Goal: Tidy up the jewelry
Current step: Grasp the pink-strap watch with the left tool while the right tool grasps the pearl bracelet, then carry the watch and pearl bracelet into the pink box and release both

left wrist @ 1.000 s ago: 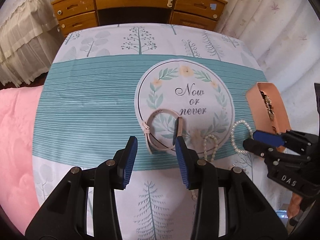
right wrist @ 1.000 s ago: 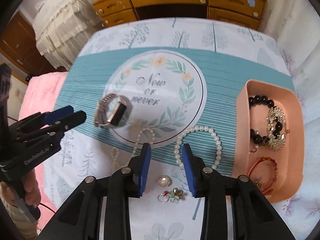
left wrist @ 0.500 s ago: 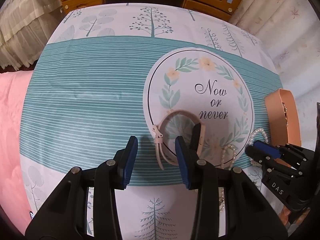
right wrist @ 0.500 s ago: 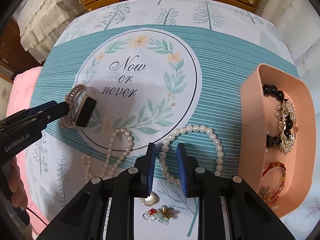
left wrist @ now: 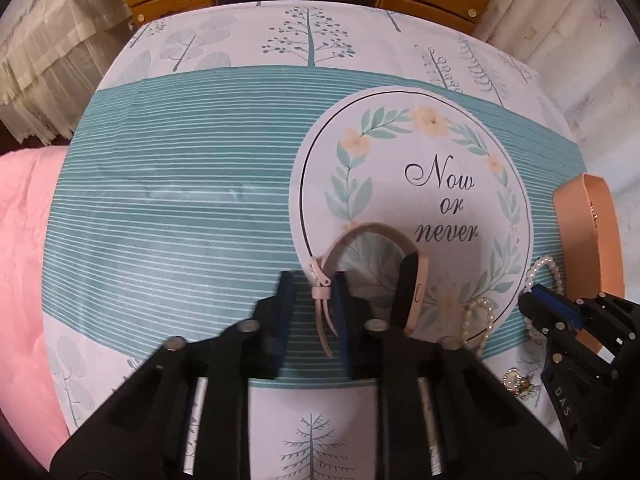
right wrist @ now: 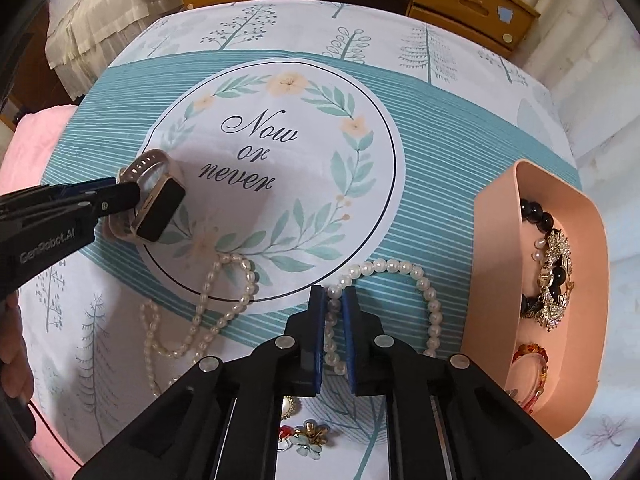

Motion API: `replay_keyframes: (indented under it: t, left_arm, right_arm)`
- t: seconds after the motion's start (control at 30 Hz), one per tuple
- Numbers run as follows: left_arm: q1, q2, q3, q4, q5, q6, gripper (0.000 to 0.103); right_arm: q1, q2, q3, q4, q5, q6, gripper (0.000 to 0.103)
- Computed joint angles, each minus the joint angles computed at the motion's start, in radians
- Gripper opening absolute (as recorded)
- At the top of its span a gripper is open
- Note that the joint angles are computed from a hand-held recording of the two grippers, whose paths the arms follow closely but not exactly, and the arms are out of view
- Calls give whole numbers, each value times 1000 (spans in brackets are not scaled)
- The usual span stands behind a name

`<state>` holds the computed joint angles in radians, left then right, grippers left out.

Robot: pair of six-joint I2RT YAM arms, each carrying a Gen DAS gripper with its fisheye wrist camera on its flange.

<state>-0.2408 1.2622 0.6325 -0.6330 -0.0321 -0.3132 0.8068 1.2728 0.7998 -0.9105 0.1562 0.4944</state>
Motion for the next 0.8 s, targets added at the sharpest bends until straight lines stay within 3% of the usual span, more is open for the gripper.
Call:
replay_keyframes:
  t: [0.23, 0.5, 0.8]
  left_arm:
    - [-7, -36, 2, -26, -10, -32, 6]
    - [-94, -170, 79, -168, -42, -90, 6]
    - [-405, -171, 283, -308, -174, -280, 6]
  right_arm:
    - [-3, -92, -34, -6, -33, 10, 8]
    - [-41, -337, 15, -127, -73, -8, 8]
    - [-220, -579, 157, -314, -162, -114, 8]
